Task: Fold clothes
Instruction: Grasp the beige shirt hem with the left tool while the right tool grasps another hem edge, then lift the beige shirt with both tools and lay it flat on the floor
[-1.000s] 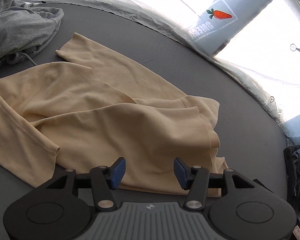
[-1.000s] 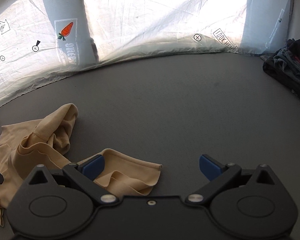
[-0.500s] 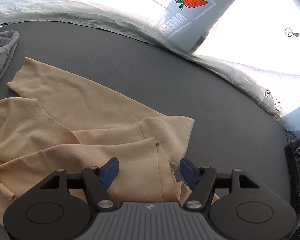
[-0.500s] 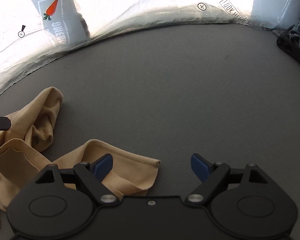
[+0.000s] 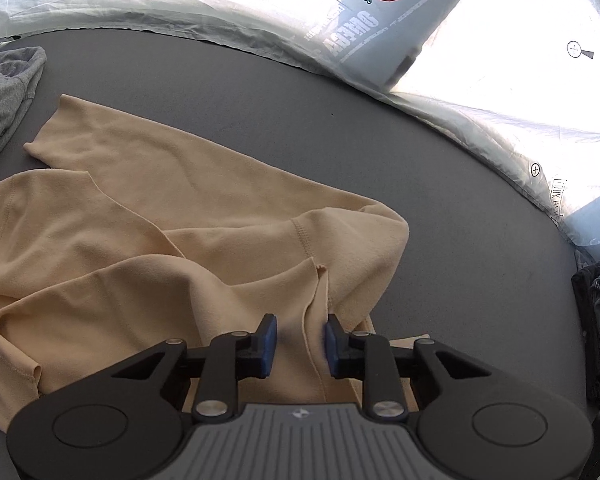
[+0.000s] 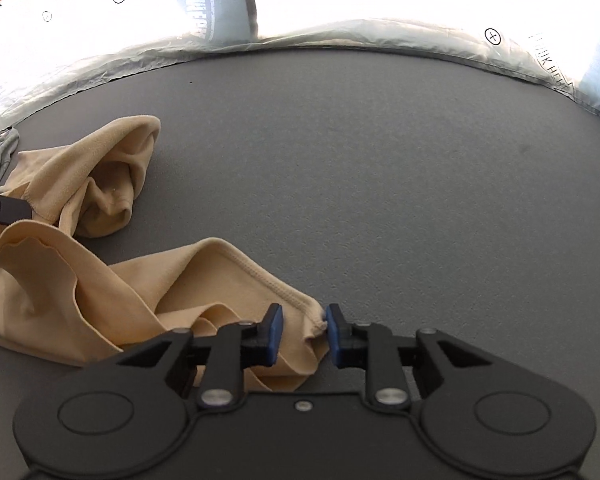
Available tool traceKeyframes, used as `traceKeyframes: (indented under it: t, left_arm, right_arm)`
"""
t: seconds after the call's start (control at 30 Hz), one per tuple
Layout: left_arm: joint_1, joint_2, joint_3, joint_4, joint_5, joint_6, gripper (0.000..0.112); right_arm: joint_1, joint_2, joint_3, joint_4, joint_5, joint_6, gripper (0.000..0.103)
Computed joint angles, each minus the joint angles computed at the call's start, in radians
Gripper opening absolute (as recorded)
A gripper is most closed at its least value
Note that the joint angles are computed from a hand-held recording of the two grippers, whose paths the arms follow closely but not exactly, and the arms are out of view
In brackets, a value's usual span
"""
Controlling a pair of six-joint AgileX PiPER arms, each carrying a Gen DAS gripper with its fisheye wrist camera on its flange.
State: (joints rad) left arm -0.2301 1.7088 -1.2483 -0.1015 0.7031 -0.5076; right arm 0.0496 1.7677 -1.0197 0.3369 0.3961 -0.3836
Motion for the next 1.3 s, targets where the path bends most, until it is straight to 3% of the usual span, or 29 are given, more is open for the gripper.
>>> traceKeyframes:
  t: [0.23, 0.37, 0.47, 0.53, 0.6, 0.8, 0.9, 1.07, 1.2, 1.3]
  left_arm:
    - [-0.024, -0.068, 0.063, 0.048, 0.008, 0.006, 0.025]
    - [0.006, -0.145, 0.157, 0.043, -0.012, -0.047, 0.006]
    - [0.049, -0.214, 0.230, 0.038, -0.034, -0.114, 0.002]
    - [0.065, -0.250, 0.250, 0.080, -0.043, -0.177, 0.002]
    - [0.045, -0.256, 0.221, 0.217, -0.047, -0.246, 0.002]
    - [0.038, -0.112, -0.081, 0.423, -0.105, -0.334, 0.001]
    - [0.030, -0.010, -0.305, 0.522, -0.082, -0.366, 0.001]
    - [0.055, 0.146, -0.797, 0.553, -0.039, -0.333, 0.001]
    - [0.036, 0.203, -1.165, 0.499, -0.035, -0.243, 0.001]
    - [-0.038, 0.097, -1.128, 0.602, -0.089, -0.290, 0.001]
  right_arm:
    - [-0.089, -0.046, 0.040, 0.272, 0.028, -0.183, 0.005]
    - [-0.135, -0.089, 0.060, 0.423, 0.065, -0.286, 0.005]
    - [-0.174, -0.113, 0.060, 0.555, 0.120, -0.344, 0.005]
    - [-0.201, -0.120, 0.052, 0.624, 0.158, -0.366, 0.005]
    - [-0.217, -0.115, 0.016, 0.653, 0.179, -0.360, 0.004]
    - [-0.240, -0.012, -0.211, 0.817, 0.217, -0.346, 0.003]
    - [-0.230, 0.030, -0.384, 0.860, 0.188, -0.329, 0.003]
    - [-0.256, 0.070, -0.731, 0.914, 0.174, -0.281, 0.003]
    - [-0.294, -0.036, -0.792, 1.084, 0.146, -0.483, 0.003]
    - [-0.341, -0.180, -0.717, 1.247, 0.139, -0.710, 0.003]
